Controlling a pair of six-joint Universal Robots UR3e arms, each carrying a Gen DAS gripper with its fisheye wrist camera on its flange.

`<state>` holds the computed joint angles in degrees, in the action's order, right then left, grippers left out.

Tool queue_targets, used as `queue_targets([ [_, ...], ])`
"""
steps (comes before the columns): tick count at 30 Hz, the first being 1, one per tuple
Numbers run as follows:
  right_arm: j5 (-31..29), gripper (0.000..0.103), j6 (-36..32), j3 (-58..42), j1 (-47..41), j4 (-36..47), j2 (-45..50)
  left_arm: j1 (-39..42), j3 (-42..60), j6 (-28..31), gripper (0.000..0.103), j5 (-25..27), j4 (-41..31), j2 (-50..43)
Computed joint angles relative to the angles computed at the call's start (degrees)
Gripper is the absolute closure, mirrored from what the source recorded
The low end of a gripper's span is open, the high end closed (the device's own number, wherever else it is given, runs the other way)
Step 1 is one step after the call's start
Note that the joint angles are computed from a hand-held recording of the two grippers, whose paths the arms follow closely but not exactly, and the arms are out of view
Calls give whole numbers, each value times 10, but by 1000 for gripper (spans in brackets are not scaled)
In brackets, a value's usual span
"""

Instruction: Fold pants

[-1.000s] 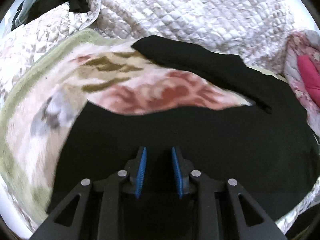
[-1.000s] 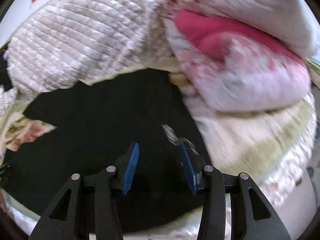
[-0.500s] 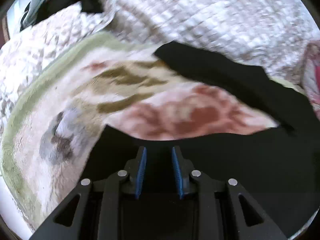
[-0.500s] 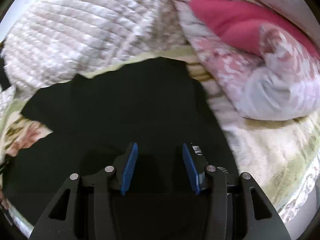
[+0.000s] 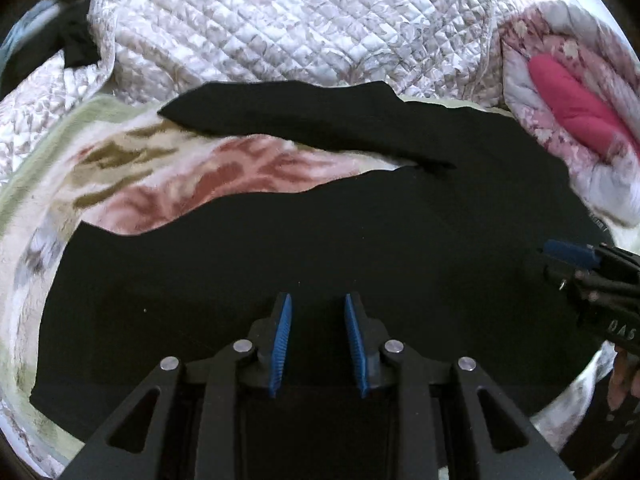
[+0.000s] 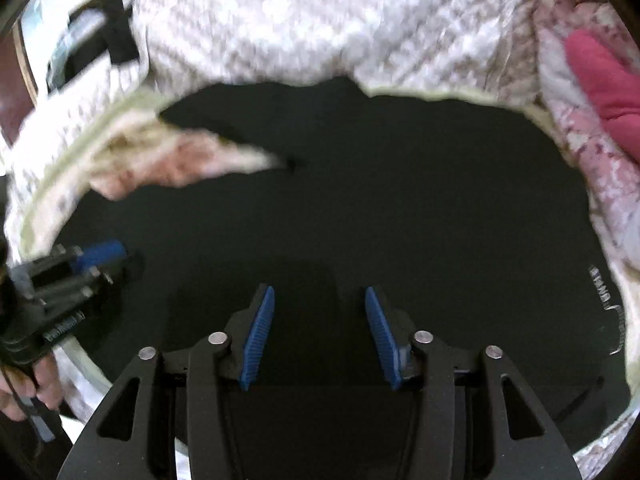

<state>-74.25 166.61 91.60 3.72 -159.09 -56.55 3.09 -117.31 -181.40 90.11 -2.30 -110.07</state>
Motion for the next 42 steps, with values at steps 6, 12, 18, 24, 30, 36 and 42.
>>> queue_targets([
  [6,3,54,7,23,-7,-58,-12,-12,11,-18,68,17,4,-6],
  [12,-16,54,42,8,-10,-61,2,16,33,-13,67,12,-24,-9],
  [18,-27,54,64,-5,-18,-51,11,39,46,-20,64,20,-31,-17],
  [24,-26,53,65,-2,-17,-67,11,41,46,-19,60,22,-27,-18],
  [30,-26,53,76,7,-25,-75,6,54,40,-26,60,22,-40,-2],
  [36,1,53,57,1,-31,-51,-11,54,50,-14,60,10,-73,20],
  [42,44,45,31,-72,-51,28,-2,55,109,14,60,-19,-134,10],
])
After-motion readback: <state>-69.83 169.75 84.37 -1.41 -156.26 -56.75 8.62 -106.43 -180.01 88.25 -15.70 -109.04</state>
